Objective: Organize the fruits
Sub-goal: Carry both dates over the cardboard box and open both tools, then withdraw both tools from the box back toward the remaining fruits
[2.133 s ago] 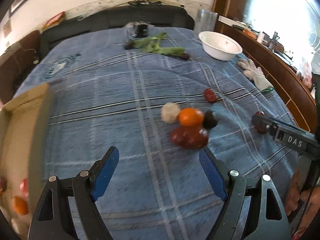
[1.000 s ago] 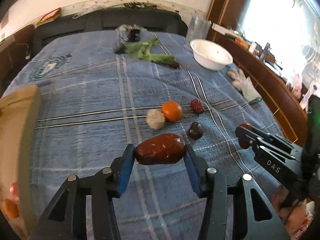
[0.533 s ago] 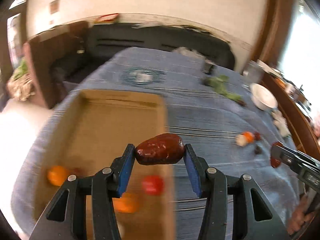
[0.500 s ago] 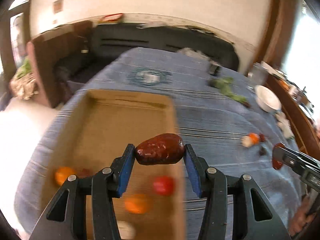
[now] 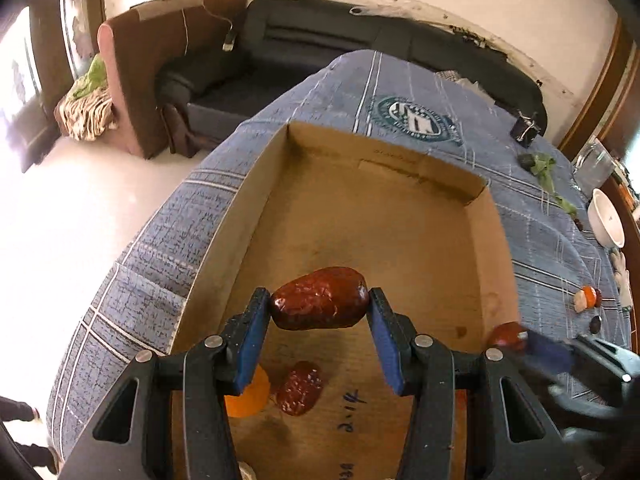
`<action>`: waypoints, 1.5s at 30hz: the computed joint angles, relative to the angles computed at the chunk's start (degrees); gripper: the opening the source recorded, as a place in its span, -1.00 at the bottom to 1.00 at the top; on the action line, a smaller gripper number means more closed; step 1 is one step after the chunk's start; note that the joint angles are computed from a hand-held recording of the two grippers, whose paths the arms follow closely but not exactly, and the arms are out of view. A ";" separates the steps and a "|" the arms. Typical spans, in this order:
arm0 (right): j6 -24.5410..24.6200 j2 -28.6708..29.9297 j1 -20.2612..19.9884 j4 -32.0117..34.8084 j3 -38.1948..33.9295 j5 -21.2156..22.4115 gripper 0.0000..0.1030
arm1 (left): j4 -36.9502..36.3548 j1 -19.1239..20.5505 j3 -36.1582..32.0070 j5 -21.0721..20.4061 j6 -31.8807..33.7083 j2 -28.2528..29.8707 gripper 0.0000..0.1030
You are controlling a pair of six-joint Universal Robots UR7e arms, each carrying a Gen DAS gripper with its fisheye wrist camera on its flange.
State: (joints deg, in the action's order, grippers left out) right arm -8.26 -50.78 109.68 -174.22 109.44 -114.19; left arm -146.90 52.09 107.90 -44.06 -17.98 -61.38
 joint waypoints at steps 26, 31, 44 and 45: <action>1.04 -4.66 2.39 -9.69 8.30 -1.88 0.22 | -19.30 -13.03 14.92 14.08 -1.23 -9.41 0.79; 4.06 -9.53 2.58 -18.64 16.02 -5.02 0.32 | -30.53 -20.22 20.44 21.76 -1.32 -9.51 0.97; 5.29 -17.41 2.21 -29.18 26.85 -9.97 0.46 | -13.69 -25.62 19.85 19.05 -15.60 -7.89 1.00; 5.13 -17.87 2.15 -29.81 27.37 -10.14 0.46 | -13.40 -26.19 20.06 18.88 -16.06 -7.65 1.00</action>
